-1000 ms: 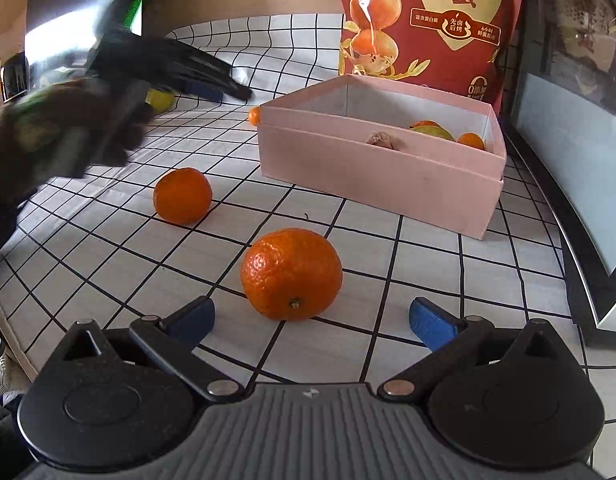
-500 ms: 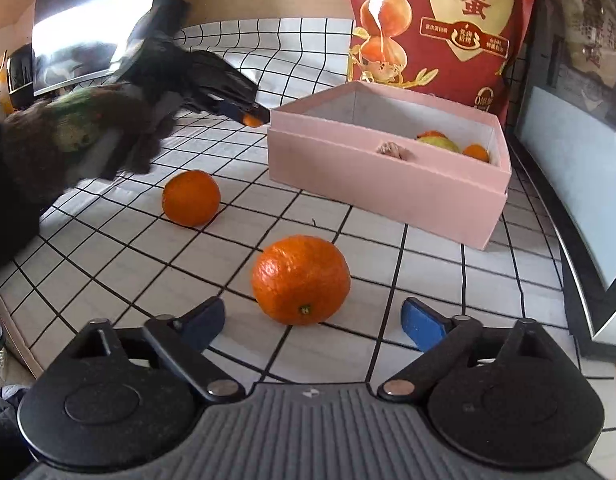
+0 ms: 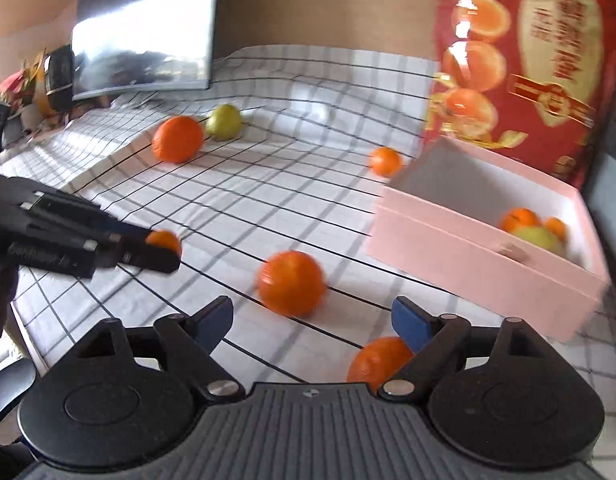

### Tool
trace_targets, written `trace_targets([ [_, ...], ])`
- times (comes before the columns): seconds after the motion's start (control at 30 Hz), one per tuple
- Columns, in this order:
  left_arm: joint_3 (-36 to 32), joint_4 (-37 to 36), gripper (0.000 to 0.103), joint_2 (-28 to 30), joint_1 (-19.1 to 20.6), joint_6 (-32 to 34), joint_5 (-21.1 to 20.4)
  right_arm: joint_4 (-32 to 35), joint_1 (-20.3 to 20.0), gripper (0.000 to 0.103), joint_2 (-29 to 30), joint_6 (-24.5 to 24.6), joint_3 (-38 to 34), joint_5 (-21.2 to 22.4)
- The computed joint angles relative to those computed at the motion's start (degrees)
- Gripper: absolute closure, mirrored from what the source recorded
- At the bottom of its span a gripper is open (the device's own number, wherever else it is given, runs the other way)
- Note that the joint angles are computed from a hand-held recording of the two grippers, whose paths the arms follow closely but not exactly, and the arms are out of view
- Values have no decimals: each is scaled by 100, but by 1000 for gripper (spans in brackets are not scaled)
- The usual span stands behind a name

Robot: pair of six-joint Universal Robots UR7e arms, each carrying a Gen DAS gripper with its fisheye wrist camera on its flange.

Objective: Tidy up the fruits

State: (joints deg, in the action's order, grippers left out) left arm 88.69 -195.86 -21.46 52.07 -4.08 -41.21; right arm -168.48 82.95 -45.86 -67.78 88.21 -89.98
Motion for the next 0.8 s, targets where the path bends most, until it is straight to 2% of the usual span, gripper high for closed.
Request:
trace_targets([
  [0.13,86,127,70,-68,71,-182,-92,84,151,25,293,147,-286,-272],
  [0.27,66,206,70,-45,96,-204,-235,605,248,36,545,499,-748,-567],
  [0.33,3,285,70,-12,109,-194,-291,599,278,45,654,477,-860,-713],
  [0.37,-47,329,70,4,114,-174,-298,637,290,55,679,462,-901,-764],
  [0.47,-197,388,70,35,105,-144,-431,755,299,58,643,467,-940,-764],
  [0.53,-397,308,70,73,85,112,-615,742,298,58,500,485,-908,-567],
  [0.6,-813,110,70,182,49,586,-701,701,331,58,340,630,-982,-286],
  [0.7,-1892,-115,70,551,1,1451,-745,297,471,58,234,855,-1277,-34],
  [0.8,-3422,946,70,1006,143,1414,-1229,202,647,58,407,1186,-2014,-161],
])
